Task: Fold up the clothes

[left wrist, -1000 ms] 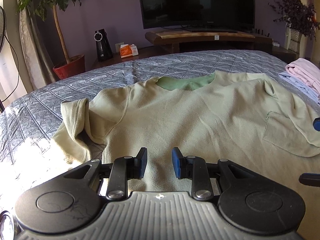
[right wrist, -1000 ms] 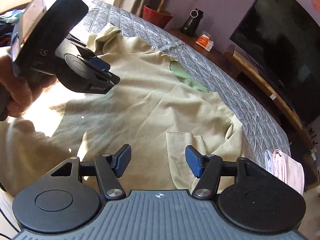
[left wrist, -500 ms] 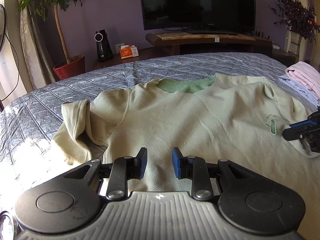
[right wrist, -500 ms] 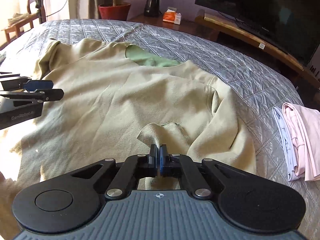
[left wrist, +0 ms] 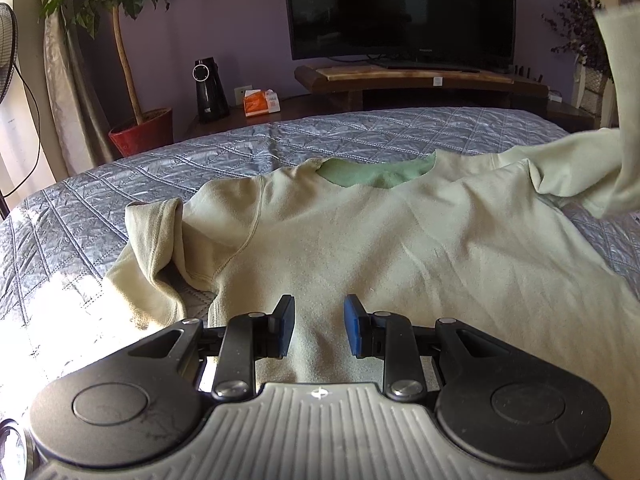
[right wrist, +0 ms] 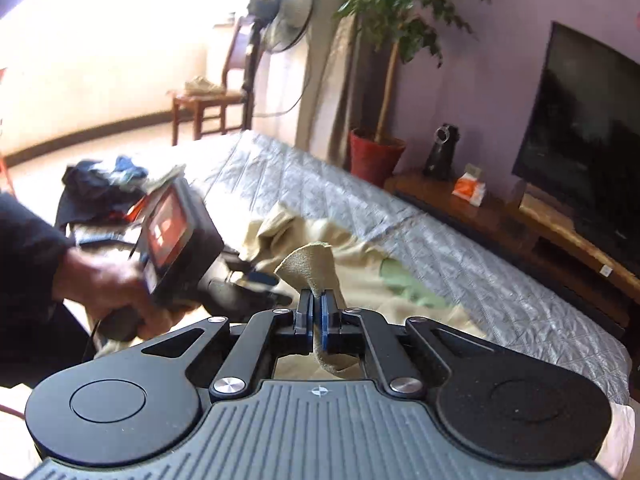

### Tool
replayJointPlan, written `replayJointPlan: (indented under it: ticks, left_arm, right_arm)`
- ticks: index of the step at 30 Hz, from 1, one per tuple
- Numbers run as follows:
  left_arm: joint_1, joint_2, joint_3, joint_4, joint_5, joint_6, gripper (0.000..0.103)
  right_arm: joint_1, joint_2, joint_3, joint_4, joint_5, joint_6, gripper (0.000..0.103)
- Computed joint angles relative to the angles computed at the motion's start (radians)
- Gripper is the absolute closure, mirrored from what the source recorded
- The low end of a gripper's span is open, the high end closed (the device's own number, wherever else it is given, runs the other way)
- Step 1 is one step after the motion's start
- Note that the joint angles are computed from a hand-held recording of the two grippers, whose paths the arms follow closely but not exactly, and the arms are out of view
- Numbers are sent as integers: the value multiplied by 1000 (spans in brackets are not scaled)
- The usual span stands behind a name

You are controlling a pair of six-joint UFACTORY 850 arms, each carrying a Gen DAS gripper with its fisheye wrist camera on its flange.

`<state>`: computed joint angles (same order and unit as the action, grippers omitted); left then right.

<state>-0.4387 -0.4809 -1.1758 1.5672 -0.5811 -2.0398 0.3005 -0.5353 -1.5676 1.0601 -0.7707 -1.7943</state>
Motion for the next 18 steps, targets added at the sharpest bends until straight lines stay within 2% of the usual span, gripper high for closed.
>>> replayJointPlan:
  ticks: [2,3,4,6,7,8,11,14,18]
  left_arm:
    - [4,3,3,0,5,-7,78]
    - [6,5,4,1,9,-11,78]
    - [6,6,6,9,13,-15,78]
    - [5,10,9,28,21,-24,78]
    - [4,11,11,38,25,-29,78]
    - [3,16,18,67,32,-38,78]
    - [-2,39,48,154,54,-62,78]
    - [-20,80,99,255,49,-89,78]
    - [-103,163,224,494,-54,-120,77]
  right_arm:
    - [11,-39,-33,-160,-83,111,93]
    - [8,-44,-33,-177,-92,134,87]
    - [1,-41,-29,-153,-67,161,76]
    - [-21,-34,1,-10,-3,167,61]
    - [-34,-32,15,71,51,179,56]
    - [-44,-43,5,111,98,213,56]
    - [-42,-57,-15,66,207,289,56]
    - [-44,-50,13,86,236,295,57]
    - [-49,-38,77,142,256,307,56]
